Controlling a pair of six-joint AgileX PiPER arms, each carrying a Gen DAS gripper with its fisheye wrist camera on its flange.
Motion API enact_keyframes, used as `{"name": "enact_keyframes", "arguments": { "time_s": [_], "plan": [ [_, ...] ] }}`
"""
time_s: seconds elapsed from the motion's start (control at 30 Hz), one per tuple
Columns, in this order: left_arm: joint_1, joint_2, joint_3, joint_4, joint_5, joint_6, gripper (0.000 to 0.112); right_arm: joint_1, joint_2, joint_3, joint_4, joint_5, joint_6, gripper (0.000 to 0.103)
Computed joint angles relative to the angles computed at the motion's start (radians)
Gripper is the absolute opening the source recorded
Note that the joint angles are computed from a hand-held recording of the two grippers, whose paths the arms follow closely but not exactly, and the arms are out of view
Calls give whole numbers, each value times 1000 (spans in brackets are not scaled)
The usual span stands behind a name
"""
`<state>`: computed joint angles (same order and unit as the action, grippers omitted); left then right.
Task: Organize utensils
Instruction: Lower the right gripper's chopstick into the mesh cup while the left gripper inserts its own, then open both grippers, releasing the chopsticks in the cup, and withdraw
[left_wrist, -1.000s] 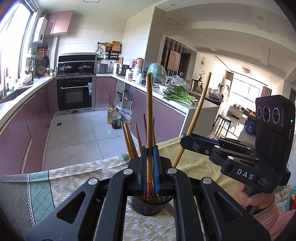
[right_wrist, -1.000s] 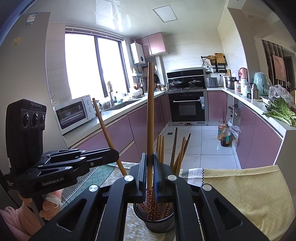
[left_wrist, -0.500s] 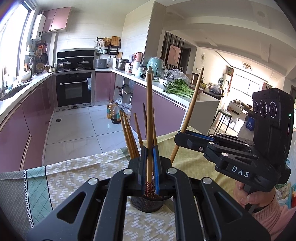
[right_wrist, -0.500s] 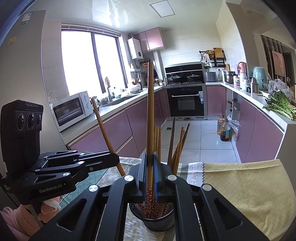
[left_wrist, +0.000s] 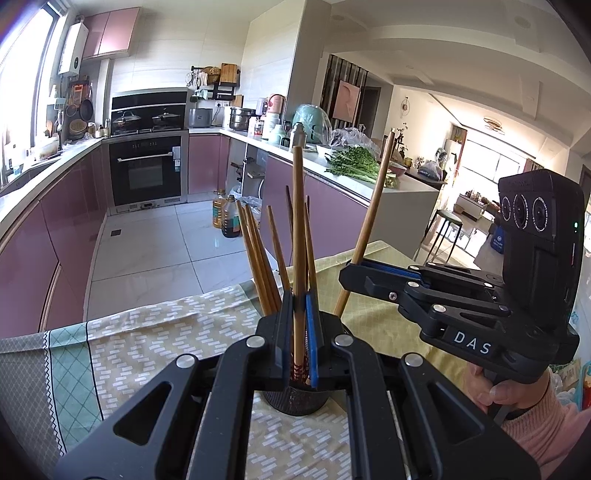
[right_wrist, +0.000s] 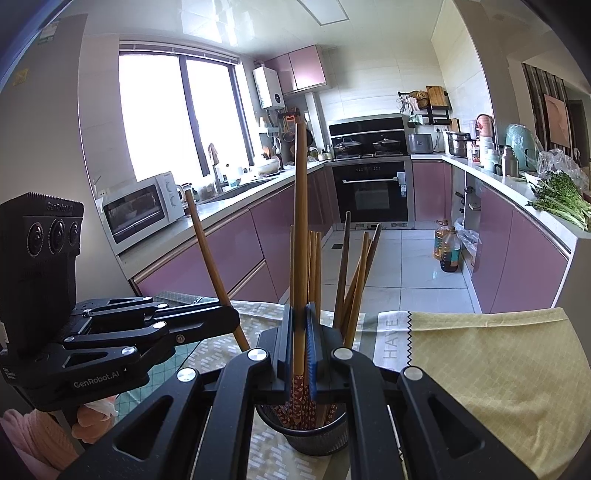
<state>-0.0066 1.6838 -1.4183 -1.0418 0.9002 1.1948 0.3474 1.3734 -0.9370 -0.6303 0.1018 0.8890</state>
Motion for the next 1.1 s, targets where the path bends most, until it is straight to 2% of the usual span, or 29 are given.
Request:
{"name": "enact_keyframes", "arguments": {
  "time_s": [0.47, 0.8, 1.0, 1.1],
  "plan": [
    [-12, 3, 5, 20, 2, -12, 7, 5, 26, 1, -68, 11, 63, 6],
    [-33, 23, -6, 39, -22, -17, 8, -10, 55, -3, 59, 2, -70, 6],
    [-47, 51, -33, 66, -32, -42, 8, -27, 82, -12, 225, -5, -236, 6],
    [-54, 54, -37, 74, -41, -53, 8, -27, 89, -12, 258, -3, -268, 6]
  ]
}}
